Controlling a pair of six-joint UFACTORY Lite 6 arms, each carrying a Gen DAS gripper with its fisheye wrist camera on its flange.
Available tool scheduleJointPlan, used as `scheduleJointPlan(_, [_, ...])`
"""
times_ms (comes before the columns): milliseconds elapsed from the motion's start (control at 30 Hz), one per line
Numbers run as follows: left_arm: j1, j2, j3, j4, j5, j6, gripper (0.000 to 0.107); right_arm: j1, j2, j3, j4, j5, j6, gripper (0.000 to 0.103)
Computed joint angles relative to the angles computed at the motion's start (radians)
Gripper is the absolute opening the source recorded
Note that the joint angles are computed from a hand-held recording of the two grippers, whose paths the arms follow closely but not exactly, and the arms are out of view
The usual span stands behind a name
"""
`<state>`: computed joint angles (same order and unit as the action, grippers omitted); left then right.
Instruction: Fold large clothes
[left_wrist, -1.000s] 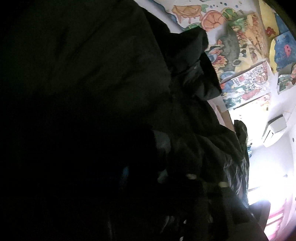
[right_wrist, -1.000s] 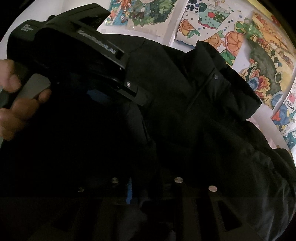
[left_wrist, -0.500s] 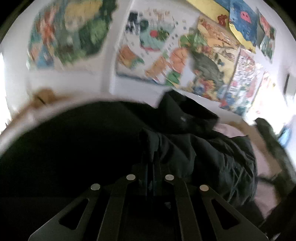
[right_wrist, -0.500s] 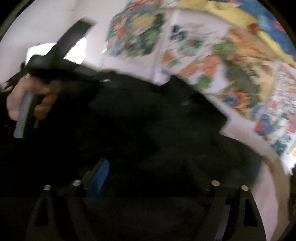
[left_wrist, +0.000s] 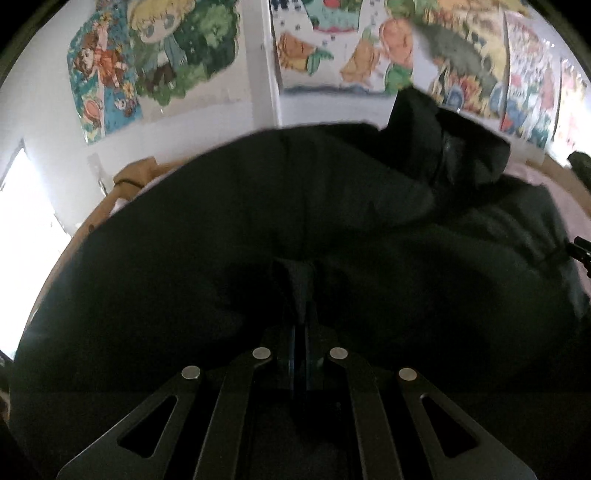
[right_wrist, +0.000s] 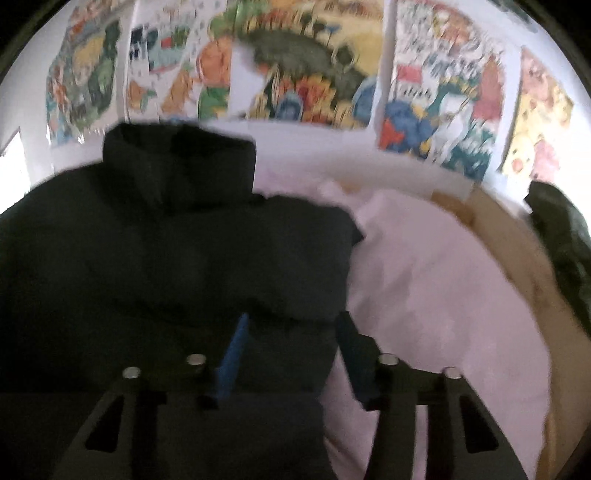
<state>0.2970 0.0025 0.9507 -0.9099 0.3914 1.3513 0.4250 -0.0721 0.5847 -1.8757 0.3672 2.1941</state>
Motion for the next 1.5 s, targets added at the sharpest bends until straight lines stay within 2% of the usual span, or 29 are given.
scheduleJointPlan(133, [-0.036,0.038,-0.015,0.030,-0.087,-0.008,0.002,0.018,0.185,0.086,-0.023,0.015,0.001,0.037])
scheduleJointPlan(267, [-0.087,0.080,-0.035,0.068,-0.197,-0.036,0.003,0.017,0.304,0.129,-0.120,0.027,0.090,0.037])
scheduleJointPlan(400, [-0.101,0.101,-0.057,-0.050,-0.247,0.091,0.004,0.026,0.371,0.139,-0.205,0.073,0.169,0.037])
scheduleJointPlan(467, [-0.088,0.102,-0.056,-0.122,-0.225,0.165,0.004,0.025,0.366,0.136,-0.206,0.071,0.168,0.037])
scheduleJointPlan(533, [-0.062,0.104,-0.037,-0.122,-0.171,0.167,0.005,0.030,0.353,0.123,-0.211,0.079,0.183,0.037])
scheduleJointPlan(567, [-0.029,0.096,-0.028,-0.140,-0.114,0.190,0.005,0.028,0.334,0.106,-0.229,0.084,0.207,0.038])
scheduleJointPlan(633, [0.004,0.071,-0.021,-0.089,-0.050,0.137,0.007,0.017,0.283,0.076,-0.231,0.069,0.211,0.043])
scheduleJointPlan(700, [0.045,0.028,-0.017,-0.024,0.025,0.051,0.007,0.013,0.200,0.034,-0.188,0.051,0.183,0.060])
scheduleJointPlan(767, [0.102,-0.019,-0.010,0.023,0.131,-0.009,0.010,0.024,0.103,-0.013,-0.160,0.043,0.169,0.064])
scheduleJointPlan(800, [0.136,-0.041,-0.006,0.025,0.188,-0.011,0.017,0.032,0.053,-0.023,-0.106,0.025,0.115,0.068])
scheduleJointPlan(833, [0.181,-0.072,-0.009,0.015,0.252,-0.001,0.034,0.038,0.019,-0.024,-0.051,0.011,0.056,0.070])
scheduleJointPlan(867, [0.234,-0.102,-0.014,-0.005,0.318,0.021,0.047,0.062,-0.019,-0.022,0.035,0.011,-0.028,0.072])
scheduleJointPlan(900, [0.295,-0.138,-0.028,-0.032,0.379,0.053,0.069,0.090,-0.045,-0.018,0.100,0.022,-0.089,0.075])
scheduleJointPlan(933, [0.366,-0.183,-0.048,-0.060,0.444,0.089,0.077,0.116,-0.068,-0.010,0.165,0.031,-0.151,0.077])
scheduleJointPlan(1000, [0.506,-0.241,-0.054,-0.081,0.576,0.143,0.078,0.173,-0.104,0.030,0.291,0.044,-0.273,0.081])
scheduleJointPlan(1100, [0.731,-0.288,-0.037,-0.046,0.754,0.197,0.078,0.309,-0.108,0.124,0.487,0.114,-0.432,0.082])
scheduleJointPlan(1167, [0.893,-0.287,-0.025,-0.021,0.856,0.251,0.081,0.408,-0.094,0.220,0.612,0.183,-0.559,0.082])
scheduleJointPlan(1233, [1.038,-0.262,-0.010,0.016,0.918,0.313,0.085,0.524,-0.070,0.329,0.704,0.278,-0.667,0.082])
scheduleJointPlan(1367, [1.270,-0.112,0.082,0.111,1.024,0.363,0.086,0.707,0.022,0.603,0.830,0.460,-0.840,0.094])
scheduleJointPlan(1500, [1.386,0.104,0.280,0.178,1.136,0.263,0.086,0.798,0.190,0.893,0.910,0.542,-0.934,0.094])
